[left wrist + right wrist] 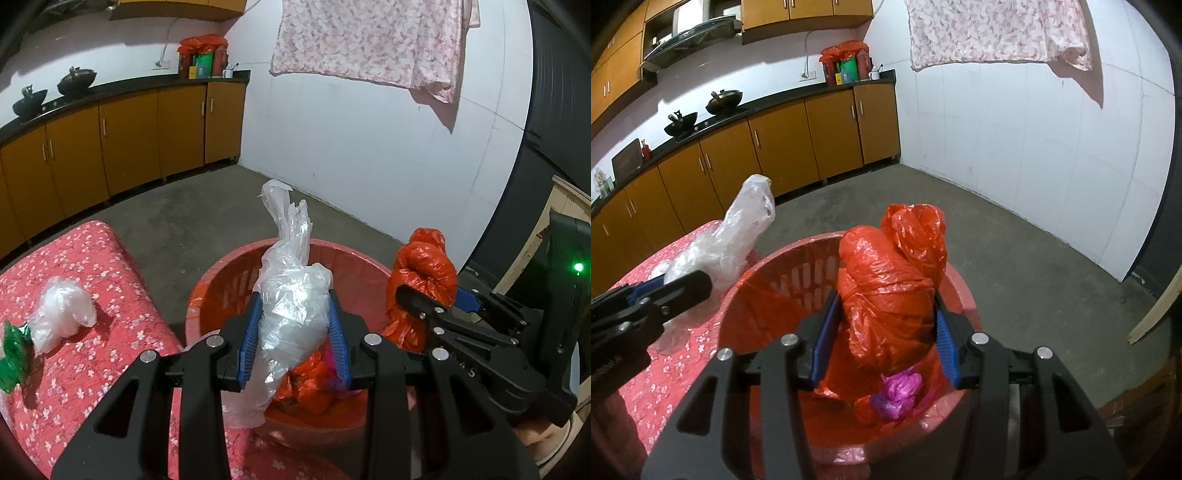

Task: Collect trash
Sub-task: 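Drop both bags into the basket and open both tools, then grasp the white bag with the right tool while the left tool moves over the bubble wrap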

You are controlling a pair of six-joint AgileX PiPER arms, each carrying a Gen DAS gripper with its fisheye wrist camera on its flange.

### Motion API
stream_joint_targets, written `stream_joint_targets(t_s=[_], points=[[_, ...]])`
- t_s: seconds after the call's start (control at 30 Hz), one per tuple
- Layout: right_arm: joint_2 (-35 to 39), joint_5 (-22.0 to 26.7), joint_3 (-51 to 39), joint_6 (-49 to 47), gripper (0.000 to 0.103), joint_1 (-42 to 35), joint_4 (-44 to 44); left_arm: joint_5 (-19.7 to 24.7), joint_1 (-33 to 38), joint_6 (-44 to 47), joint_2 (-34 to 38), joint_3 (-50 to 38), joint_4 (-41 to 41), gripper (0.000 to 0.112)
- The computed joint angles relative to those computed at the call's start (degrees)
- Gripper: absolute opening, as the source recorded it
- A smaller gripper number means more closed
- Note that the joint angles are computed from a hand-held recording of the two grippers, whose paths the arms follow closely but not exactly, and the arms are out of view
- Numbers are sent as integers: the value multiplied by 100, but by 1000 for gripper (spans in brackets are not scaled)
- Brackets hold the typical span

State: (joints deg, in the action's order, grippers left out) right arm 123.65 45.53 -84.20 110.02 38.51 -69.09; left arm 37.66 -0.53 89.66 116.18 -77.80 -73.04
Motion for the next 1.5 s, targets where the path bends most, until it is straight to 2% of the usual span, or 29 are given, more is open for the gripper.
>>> stream_joint_targets(t_s=[0.2, 0.33, 0.5, 0.6, 0.73, 0.87, 1.27, 1.43, 1.5], points=[[57, -163, 8, 111, 49, -95, -110, 9, -75, -110, 105, -133, 61, 38], [63, -193, 61, 263, 61, -84, -253, -1, -38, -183, 171, -174, 80, 51], [69, -97, 137, 362, 66, -47, -256, -161, 99, -351, 223, -202, 149, 53], [43, -29, 225, 465, 73, -28, -273, -207, 262, -468, 218, -193, 174, 57], [70, 85, 196, 542, 83, 37, -296, -253, 508, -303, 125, -20, 24, 67], [188, 144, -59, 417, 87, 132, -245, -375, 748, 167, -58, 303, -284, 75], [825, 116, -1486, -736, 87, 480, 264, -461, 1779, 943, -452, 820, -905, 79], [1285, 83, -2476, -1512, 87, 648, 679, -503, 2437, 1205, -569, 931, -1122, 79], [1613, 122, -3160, -2093, 87, 749, 976, -537, 2719, 1402, -599, 972, -1243, 79]])
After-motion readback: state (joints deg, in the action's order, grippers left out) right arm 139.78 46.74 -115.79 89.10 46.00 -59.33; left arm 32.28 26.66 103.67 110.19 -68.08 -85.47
